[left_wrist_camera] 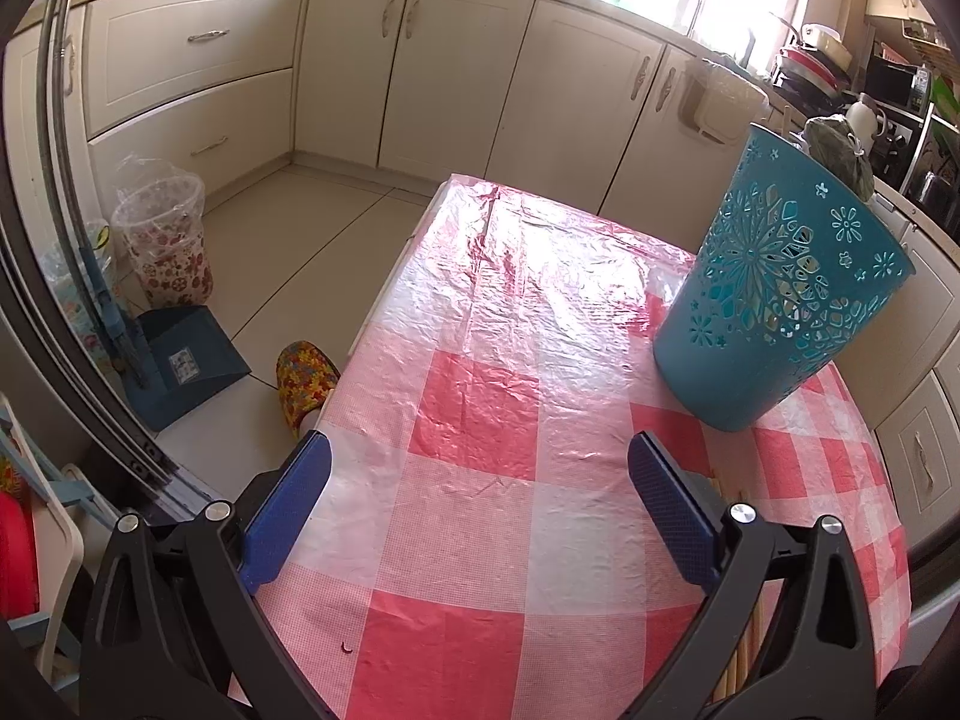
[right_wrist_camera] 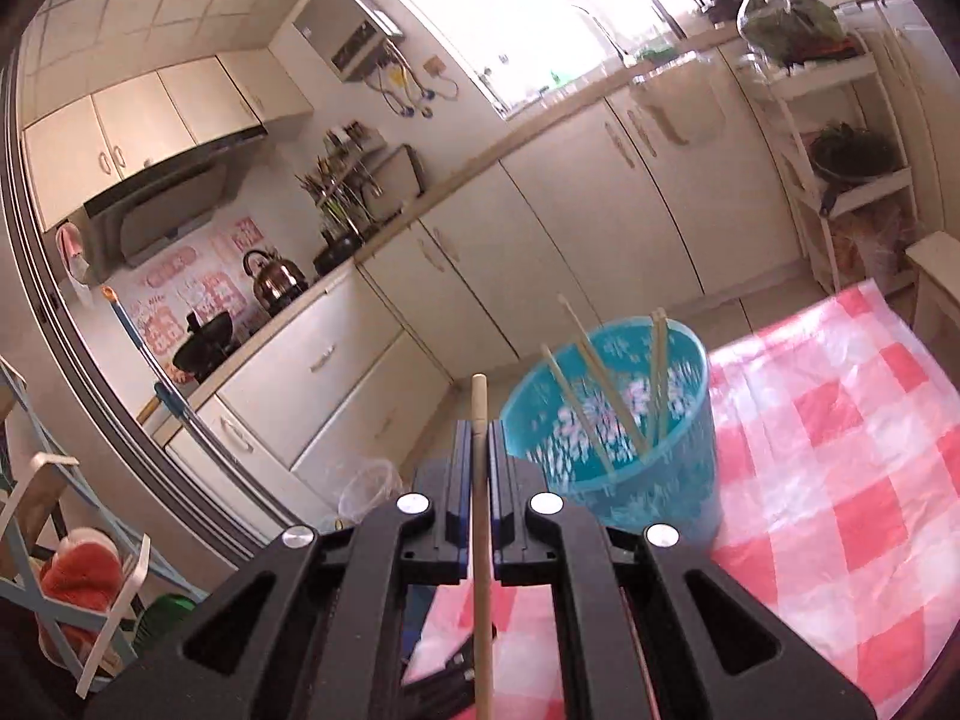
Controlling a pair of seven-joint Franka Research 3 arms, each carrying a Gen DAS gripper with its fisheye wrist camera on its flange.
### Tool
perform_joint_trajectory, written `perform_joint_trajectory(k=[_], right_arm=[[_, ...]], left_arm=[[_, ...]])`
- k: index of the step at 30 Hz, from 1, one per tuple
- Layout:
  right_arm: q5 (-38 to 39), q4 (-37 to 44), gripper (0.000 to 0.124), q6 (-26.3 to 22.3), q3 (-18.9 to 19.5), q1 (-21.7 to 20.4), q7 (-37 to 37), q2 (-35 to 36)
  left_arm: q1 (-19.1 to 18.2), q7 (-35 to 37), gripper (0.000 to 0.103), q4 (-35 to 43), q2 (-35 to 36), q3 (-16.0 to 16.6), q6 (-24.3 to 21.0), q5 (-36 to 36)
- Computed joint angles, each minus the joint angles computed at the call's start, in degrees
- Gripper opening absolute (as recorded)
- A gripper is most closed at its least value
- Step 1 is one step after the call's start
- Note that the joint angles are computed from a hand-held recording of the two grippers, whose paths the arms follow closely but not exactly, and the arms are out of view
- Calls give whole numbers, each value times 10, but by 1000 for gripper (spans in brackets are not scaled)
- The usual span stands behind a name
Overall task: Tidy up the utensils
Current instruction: 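Grasp a chopstick with the right gripper and drop it into the basket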
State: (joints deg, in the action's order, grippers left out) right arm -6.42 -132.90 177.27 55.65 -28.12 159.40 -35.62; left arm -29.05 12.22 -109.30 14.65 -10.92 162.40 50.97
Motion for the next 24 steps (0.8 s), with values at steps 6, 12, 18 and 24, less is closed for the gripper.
perform_joint_trajectory(k=[6, 12, 18, 24], right_arm=[[-6, 111, 6, -5, 107, -203, 23, -18], [2, 136, 6, -76, 153, -275, 24, -46], [8, 140, 6, -113, 160, -289, 18, -70], [10, 158, 6, -125, 172, -308, -2, -68]], left_arm=[[1, -1, 95, -1, 1, 1, 6, -2], [1, -5, 95, -3, 0, 3, 15, 1], [2, -7, 95, -5, 0, 5, 20, 1], [1, -8, 95, -5, 0, 5, 20, 1]])
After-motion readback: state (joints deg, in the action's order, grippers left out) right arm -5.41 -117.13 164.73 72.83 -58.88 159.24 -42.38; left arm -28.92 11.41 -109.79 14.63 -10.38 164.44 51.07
